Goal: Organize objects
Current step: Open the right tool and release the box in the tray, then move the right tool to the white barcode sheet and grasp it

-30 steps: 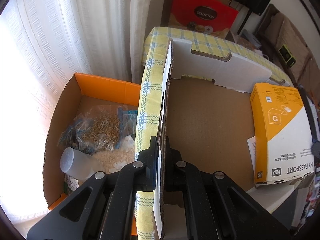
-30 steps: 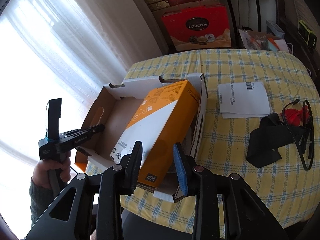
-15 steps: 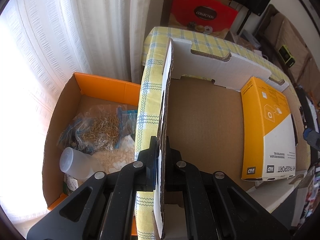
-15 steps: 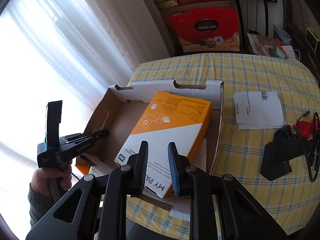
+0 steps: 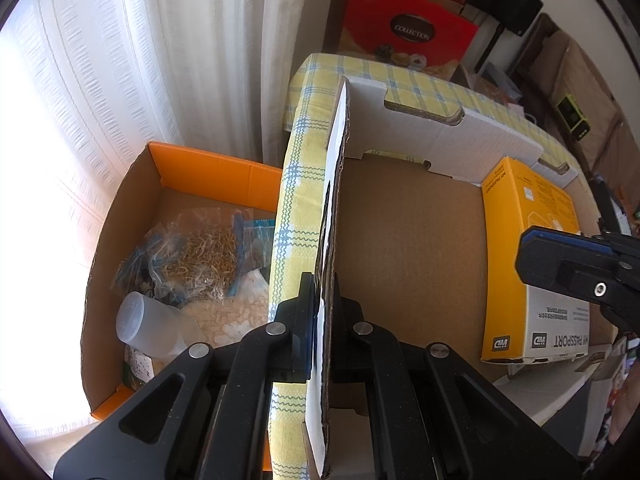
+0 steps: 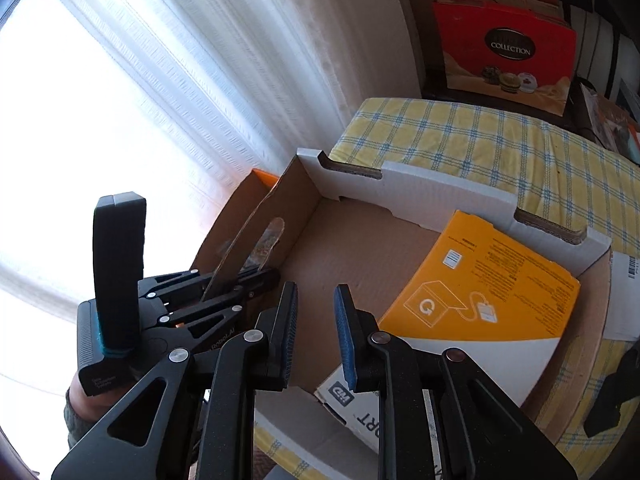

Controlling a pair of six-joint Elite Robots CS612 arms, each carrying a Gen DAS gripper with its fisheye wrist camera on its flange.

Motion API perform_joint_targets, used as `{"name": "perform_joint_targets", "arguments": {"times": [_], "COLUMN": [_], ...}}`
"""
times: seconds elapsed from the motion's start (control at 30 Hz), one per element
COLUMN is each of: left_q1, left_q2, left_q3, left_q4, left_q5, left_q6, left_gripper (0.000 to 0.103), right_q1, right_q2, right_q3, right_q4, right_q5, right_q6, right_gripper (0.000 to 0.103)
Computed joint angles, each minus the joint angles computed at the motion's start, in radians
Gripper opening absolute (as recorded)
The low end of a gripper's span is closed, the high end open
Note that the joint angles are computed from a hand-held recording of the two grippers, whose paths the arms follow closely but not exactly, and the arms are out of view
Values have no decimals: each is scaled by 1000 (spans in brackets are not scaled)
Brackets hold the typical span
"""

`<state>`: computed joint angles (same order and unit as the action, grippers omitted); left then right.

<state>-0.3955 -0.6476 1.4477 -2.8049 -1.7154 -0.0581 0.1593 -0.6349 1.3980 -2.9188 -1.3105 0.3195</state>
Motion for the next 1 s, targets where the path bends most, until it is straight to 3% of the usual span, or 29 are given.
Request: {"name": "perform_joint_targets", "arguments": {"times": [0.3, 0.67, 0.8, 0.87, 1.0], "left_q1": [0, 1, 0, 0, -1], "left_q2": [0, 0, 0, 0, -2], "left_q3": [0, 0, -1, -1, 0], "left_q4": [0, 0, 3, 5, 10], "left_q5": [-1, 0, 6, 7, 9], "left_q6": [0, 2, 4, 4, 4], "left_gripper": [4, 4, 4, 4, 4], "right_q1": [24, 18, 12, 10, 4], "right_q2": [27, 3, -9, -14, -37], "right_q3": [-57, -3, 22, 33, 66], "right_q4": [93, 119, 91, 67, -3], "right_q5": [-88, -161, -148, -128, -73], "right_q6": [-14, -3, 9, 7, 8], "right_gripper": [14, 9, 5, 12, 13]}}
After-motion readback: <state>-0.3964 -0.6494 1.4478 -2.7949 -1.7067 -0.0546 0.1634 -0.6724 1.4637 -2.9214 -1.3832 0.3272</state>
